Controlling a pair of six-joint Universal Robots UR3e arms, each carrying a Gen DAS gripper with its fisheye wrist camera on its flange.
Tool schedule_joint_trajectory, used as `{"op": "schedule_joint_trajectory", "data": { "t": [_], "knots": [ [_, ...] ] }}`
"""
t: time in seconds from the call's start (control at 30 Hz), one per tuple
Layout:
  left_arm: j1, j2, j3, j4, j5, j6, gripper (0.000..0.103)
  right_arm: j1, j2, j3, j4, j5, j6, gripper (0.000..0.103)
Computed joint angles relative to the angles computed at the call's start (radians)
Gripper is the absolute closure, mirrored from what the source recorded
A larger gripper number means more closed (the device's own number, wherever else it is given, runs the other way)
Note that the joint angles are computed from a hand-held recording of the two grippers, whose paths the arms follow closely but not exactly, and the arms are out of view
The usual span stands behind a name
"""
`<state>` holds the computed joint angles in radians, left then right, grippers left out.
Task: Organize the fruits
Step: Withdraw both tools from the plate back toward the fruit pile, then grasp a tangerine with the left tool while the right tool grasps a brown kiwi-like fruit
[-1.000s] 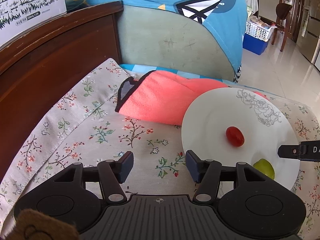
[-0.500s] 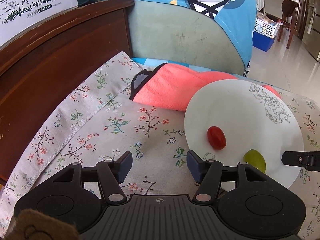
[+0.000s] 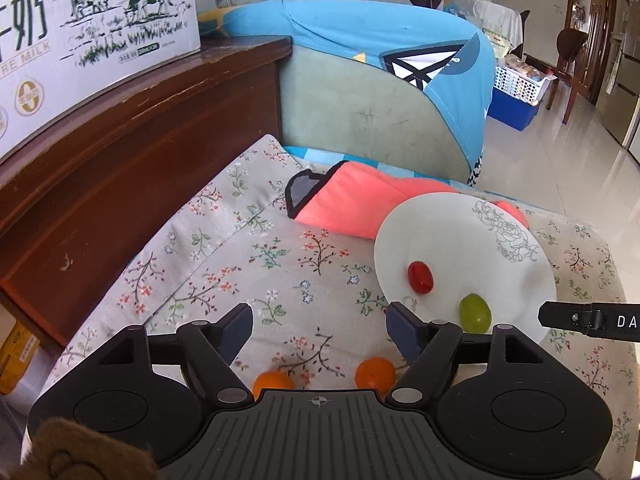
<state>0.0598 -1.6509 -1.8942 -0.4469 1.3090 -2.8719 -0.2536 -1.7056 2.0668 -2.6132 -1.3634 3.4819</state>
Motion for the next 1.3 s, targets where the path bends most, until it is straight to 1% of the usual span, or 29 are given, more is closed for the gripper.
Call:
{"op": "schedule_joint_trajectory", "data": {
  "t": [0.13,0.27,0.5,0.63,0.7,1.0,1.1,1.2,1.3],
  "knots": [
    [0.066,0.119,-0.107,-0.045,-0.059,0.031,0.027,0.022,-0.071,0.054,-0.001,0.016,-0.008,0.055],
    [0.101,0.215,-0.208,-0.049,-0.057,0.076,0.027,0.049,-0.134,0.100,0.009,0.007,-0.005,0.053],
    [0.193,0.383,-0.344,-0.134,-0.109,0.156,0.027,0.058,-0.228,0.165,0.036,0.018,-0.009,0.052],
    [0.250,0.476,-0.405,-0.214,-0.158,0.210,0.027,0.057,-0.259,0.199,0.039,0.036,-0.010,0.052],
    [0.269,0.516,-0.436,-0.245,-0.171,0.243,0.027,0.062,-0.259,0.206,0.035,0.040,-0.012,0.052],
    [0.346,0.631,-0.564,-0.268,-0.236,0.426,0.027,0.115,-0.185,0.205,-0.023,0.039,0.001,0.052],
    [0.356,0.628,-0.593,-0.235,-0.248,0.455,0.028,0.136,-0.143,0.191,-0.048,0.031,0.009,0.052],
    [0.361,0.624,-0.594,-0.257,-0.271,0.491,0.029,0.160,-0.105,0.176,-0.066,0.018,0.015,0.052],
    [0.357,0.623,-0.609,-0.245,-0.282,0.515,0.030,0.176,-0.073,0.162,-0.077,0.013,0.019,0.052]
  ]
}}
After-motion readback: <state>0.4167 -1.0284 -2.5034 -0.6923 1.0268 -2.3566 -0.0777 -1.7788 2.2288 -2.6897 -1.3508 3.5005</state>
